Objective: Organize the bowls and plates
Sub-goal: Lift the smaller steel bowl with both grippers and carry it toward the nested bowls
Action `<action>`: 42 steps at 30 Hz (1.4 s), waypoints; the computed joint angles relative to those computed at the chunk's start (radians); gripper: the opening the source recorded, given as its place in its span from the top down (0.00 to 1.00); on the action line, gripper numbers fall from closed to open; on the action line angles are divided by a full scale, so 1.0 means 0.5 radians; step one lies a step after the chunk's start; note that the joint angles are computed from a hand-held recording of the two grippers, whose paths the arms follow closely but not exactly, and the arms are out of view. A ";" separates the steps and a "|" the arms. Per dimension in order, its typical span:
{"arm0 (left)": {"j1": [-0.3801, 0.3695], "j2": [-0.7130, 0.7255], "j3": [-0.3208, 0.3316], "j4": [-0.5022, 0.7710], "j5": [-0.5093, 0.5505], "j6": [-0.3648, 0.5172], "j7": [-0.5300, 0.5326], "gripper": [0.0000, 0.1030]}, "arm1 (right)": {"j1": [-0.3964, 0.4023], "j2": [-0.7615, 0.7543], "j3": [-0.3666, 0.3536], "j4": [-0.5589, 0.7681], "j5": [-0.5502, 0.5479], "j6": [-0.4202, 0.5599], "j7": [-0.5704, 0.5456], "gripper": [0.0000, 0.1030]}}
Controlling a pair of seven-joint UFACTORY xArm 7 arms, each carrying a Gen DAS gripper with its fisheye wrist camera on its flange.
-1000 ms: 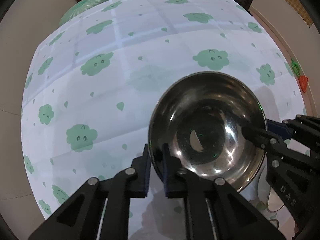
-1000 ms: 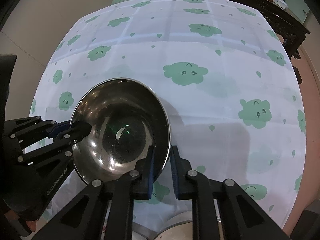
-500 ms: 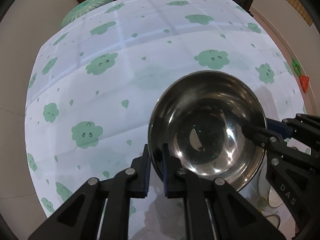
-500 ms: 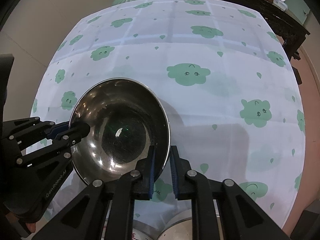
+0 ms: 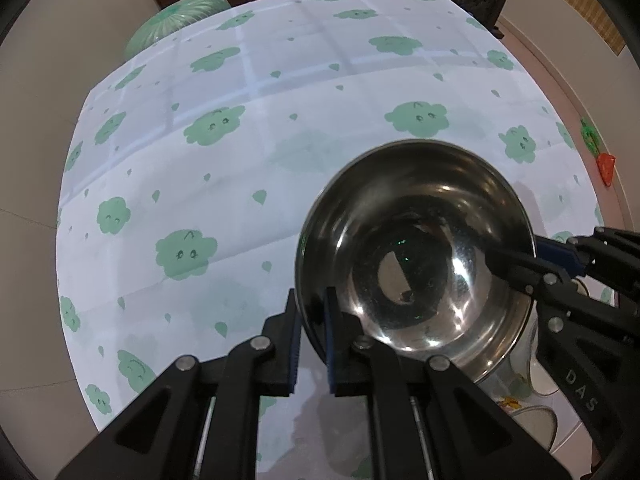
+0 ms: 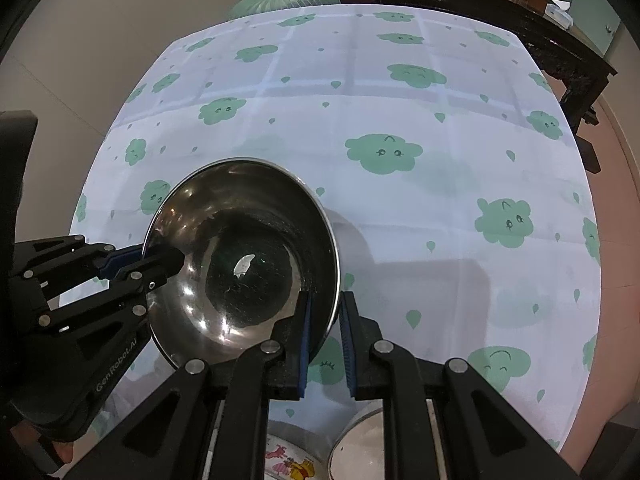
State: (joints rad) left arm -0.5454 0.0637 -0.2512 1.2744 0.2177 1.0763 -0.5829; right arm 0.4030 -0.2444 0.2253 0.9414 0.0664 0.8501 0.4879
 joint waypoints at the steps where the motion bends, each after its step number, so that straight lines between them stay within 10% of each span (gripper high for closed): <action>1: -0.001 -0.008 -0.001 -0.006 -0.002 0.000 0.000 0.93 | 0.002 -0.006 0.004 0.000 -0.003 0.006 0.007 0.85; 42: -0.002 -0.528 -0.147 -0.343 -0.208 0.016 0.076 0.93 | 0.098 -0.490 0.162 -0.108 -0.048 0.340 0.318 0.85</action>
